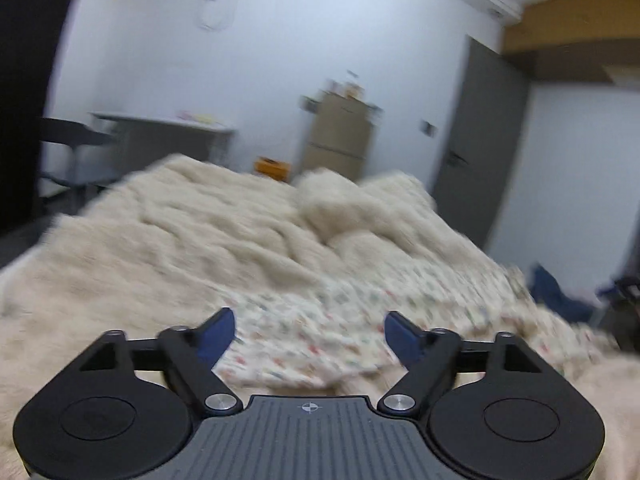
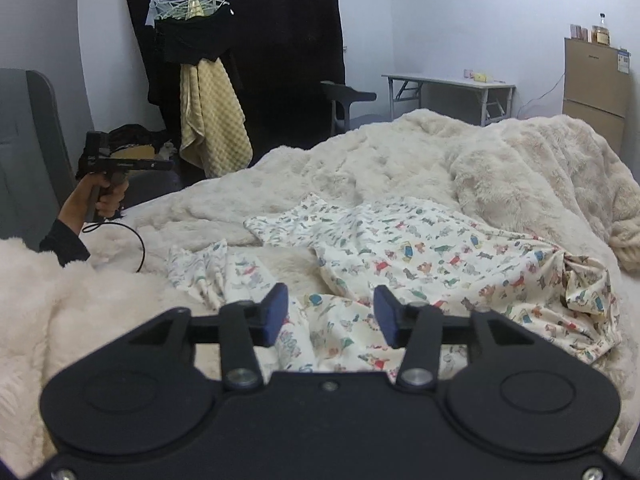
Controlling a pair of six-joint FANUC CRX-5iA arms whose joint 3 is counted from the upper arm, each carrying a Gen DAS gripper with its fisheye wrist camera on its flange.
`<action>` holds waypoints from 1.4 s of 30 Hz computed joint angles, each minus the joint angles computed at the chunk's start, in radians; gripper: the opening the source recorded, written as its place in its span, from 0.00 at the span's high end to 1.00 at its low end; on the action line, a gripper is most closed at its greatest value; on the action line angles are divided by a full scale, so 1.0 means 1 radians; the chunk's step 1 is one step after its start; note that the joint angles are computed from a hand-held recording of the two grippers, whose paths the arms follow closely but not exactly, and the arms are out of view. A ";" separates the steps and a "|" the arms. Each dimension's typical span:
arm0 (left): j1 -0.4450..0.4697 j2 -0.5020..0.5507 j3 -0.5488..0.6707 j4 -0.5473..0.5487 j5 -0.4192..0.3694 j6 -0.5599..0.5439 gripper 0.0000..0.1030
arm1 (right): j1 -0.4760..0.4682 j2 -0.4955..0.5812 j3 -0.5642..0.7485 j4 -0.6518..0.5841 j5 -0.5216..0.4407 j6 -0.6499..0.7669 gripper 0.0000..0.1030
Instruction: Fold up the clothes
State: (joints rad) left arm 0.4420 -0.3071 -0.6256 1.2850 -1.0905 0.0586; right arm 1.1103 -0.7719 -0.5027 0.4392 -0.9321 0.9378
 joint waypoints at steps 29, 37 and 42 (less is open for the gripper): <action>-0.163 0.103 0.017 0.435 0.187 -0.134 0.91 | 0.043 0.233 0.010 0.340 0.248 -0.287 0.99; 0.067 0.059 -0.026 0.006 0.152 0.139 0.13 | 0.133 0.268 0.157 -0.001 -0.031 0.077 0.85; 0.021 0.173 0.022 -0.042 0.104 0.297 0.12 | 0.080 0.276 0.159 -0.033 -0.009 0.059 0.72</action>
State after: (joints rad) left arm 0.4627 -0.1338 -0.6033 1.2430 -0.9864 0.3552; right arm 1.1903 -0.4959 -0.3436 0.4065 -0.9410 0.9968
